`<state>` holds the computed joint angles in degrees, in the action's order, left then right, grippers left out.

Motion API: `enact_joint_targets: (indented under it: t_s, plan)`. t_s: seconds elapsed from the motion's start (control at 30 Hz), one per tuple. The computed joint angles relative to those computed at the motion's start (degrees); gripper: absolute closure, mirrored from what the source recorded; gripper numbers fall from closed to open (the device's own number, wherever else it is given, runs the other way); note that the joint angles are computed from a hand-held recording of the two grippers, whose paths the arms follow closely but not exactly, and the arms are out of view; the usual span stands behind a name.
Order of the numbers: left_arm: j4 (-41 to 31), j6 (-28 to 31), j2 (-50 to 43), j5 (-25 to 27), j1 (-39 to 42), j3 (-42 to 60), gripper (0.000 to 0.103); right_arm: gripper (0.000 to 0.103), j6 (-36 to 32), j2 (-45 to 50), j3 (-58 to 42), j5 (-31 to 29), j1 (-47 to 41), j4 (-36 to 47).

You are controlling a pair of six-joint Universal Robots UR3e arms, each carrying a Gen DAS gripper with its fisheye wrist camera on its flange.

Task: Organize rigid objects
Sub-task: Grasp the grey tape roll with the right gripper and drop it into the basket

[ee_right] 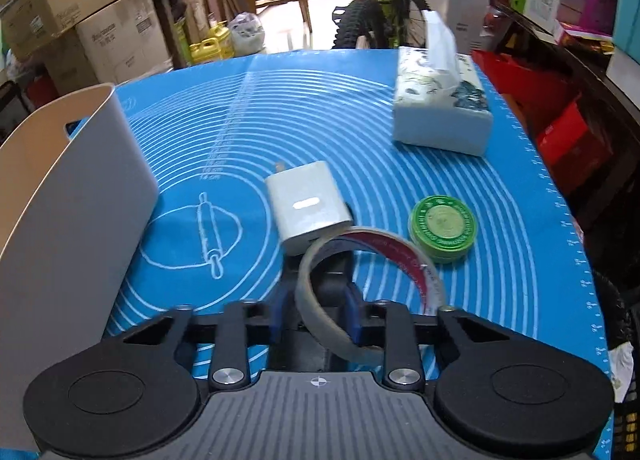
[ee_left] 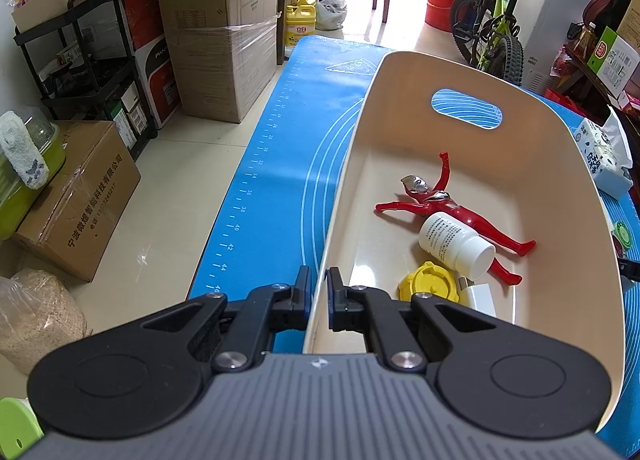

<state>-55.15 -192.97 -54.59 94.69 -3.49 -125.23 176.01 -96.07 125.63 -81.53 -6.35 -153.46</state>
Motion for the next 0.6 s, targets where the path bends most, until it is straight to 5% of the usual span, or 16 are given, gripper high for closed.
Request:
enact_joint_targets:
  t_s: [0.2,0.6]
  plan:
    - [0.03,-0.04,-0.08,0.05,-0.08,0.04,0.094,0.083,-0.09,-2.45,1.46,-1.16,0.75,-1.31]
    - [0.10,-0.12,-0.17,0.10,-0.16,0.06,0.094,0.084,3.32,-8.25,-0.07,-1.81,2.40,-1.42]
